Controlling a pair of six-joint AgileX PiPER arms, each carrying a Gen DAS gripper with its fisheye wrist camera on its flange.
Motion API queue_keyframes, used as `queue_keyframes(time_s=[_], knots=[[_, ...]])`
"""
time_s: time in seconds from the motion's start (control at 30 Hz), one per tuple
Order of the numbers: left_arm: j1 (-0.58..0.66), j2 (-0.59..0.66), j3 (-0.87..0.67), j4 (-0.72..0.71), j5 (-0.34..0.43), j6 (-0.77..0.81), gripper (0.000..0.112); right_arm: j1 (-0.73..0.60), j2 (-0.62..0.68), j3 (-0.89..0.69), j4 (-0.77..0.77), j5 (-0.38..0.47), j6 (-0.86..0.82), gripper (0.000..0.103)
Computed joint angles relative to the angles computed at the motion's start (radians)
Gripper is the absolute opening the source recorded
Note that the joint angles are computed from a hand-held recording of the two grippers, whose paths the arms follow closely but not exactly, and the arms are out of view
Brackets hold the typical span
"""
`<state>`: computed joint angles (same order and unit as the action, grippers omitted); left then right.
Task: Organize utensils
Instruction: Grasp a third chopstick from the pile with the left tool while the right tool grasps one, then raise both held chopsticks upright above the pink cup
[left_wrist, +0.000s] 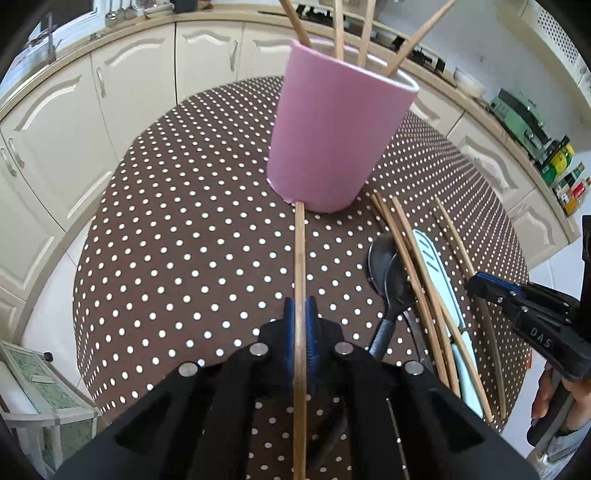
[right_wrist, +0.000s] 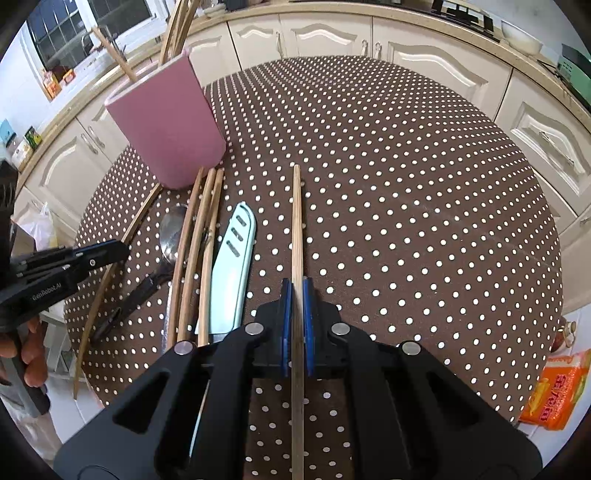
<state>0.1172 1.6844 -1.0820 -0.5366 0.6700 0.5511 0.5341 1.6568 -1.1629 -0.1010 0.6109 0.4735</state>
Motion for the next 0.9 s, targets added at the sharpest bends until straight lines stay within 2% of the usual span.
queue_keyframes(time_s=[0.23, 0.43, 0.67, 0.9], knots=[[0.119, -0.148, 0.135, -0.232, -0.016, 0.28, 0.006, -0.027, -0.087, 0.036, 0.065, -0.056, -0.069, 0.007], [0.124, -0.311, 0.213, -0.33, -0.066, 0.388, 0.006, -0.014, -0.161, 0.032, 0.049, -0.065, -0.077, 0.007], [0.007, -0.456, 0.252, -0.273, -0.245, 0.312, 0.006, 0.022, -0.23, 0.038, -0.01, -0.084, -0.032, 0.007], [-0.069, -0.473, 0.227, -0.231, -0.328, 0.233, 0.006, 0.073, -0.274, 0.033, -0.107, -0.101, 0.056, 0.007]])
